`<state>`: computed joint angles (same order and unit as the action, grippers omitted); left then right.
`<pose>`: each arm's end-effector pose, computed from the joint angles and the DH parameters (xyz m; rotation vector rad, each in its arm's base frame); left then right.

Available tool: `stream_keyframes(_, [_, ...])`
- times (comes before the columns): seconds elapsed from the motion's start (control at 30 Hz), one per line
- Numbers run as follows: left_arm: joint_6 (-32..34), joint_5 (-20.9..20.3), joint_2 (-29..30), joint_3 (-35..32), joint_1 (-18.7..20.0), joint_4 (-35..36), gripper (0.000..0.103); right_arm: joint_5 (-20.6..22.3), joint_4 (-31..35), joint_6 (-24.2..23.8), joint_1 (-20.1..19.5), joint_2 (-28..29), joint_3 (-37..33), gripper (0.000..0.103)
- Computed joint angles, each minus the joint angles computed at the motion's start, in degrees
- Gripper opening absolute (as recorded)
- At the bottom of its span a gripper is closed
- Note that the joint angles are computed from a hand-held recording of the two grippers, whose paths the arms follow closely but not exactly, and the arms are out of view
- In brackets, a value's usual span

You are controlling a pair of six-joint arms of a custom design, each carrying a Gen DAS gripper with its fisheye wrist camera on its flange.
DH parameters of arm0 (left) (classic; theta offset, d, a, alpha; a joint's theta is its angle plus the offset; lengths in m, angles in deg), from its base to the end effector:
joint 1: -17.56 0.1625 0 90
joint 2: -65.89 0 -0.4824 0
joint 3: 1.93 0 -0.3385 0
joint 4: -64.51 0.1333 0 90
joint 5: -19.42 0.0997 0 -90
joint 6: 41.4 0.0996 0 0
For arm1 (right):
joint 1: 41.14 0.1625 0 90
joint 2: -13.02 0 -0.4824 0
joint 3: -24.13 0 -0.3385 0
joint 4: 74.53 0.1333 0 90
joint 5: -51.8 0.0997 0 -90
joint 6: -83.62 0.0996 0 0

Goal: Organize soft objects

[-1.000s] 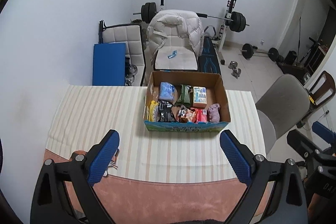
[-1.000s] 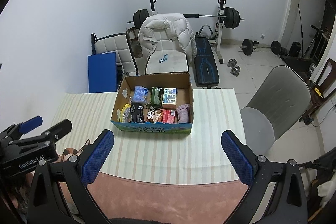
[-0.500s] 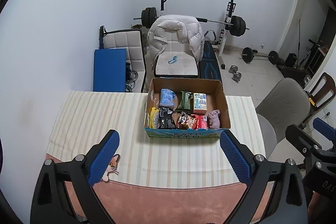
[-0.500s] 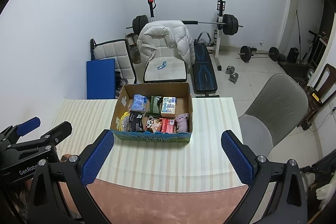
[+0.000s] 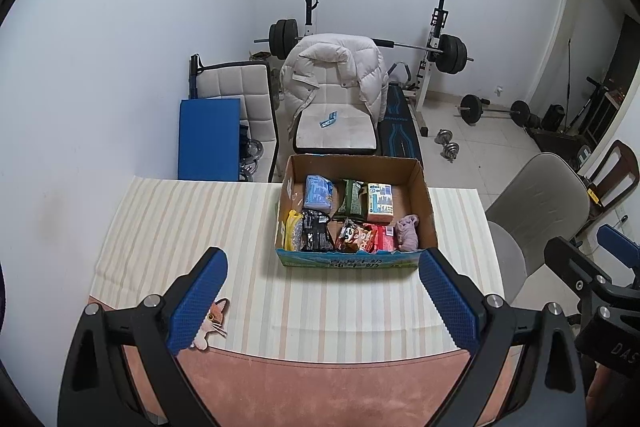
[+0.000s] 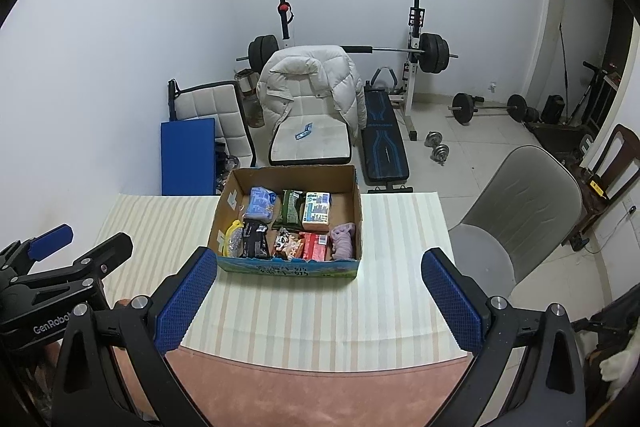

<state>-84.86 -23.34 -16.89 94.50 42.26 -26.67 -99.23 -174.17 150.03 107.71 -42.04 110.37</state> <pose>-0.3428 -0.3849 0.4736 0.5678 2.3371 -0.7011 0.5724 -0.2920 0.3012 0.0997 -2.1803 0.9456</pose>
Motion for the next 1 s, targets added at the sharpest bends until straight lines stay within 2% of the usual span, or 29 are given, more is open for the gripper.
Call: stream_keyframes(1.0, [-0.2, 0.9, -0.1, -1.5, -0.4, 1.7, 0.098, 0.2, 3.0, 2.4, 0.1, -0.3, -0.7, 0.103])
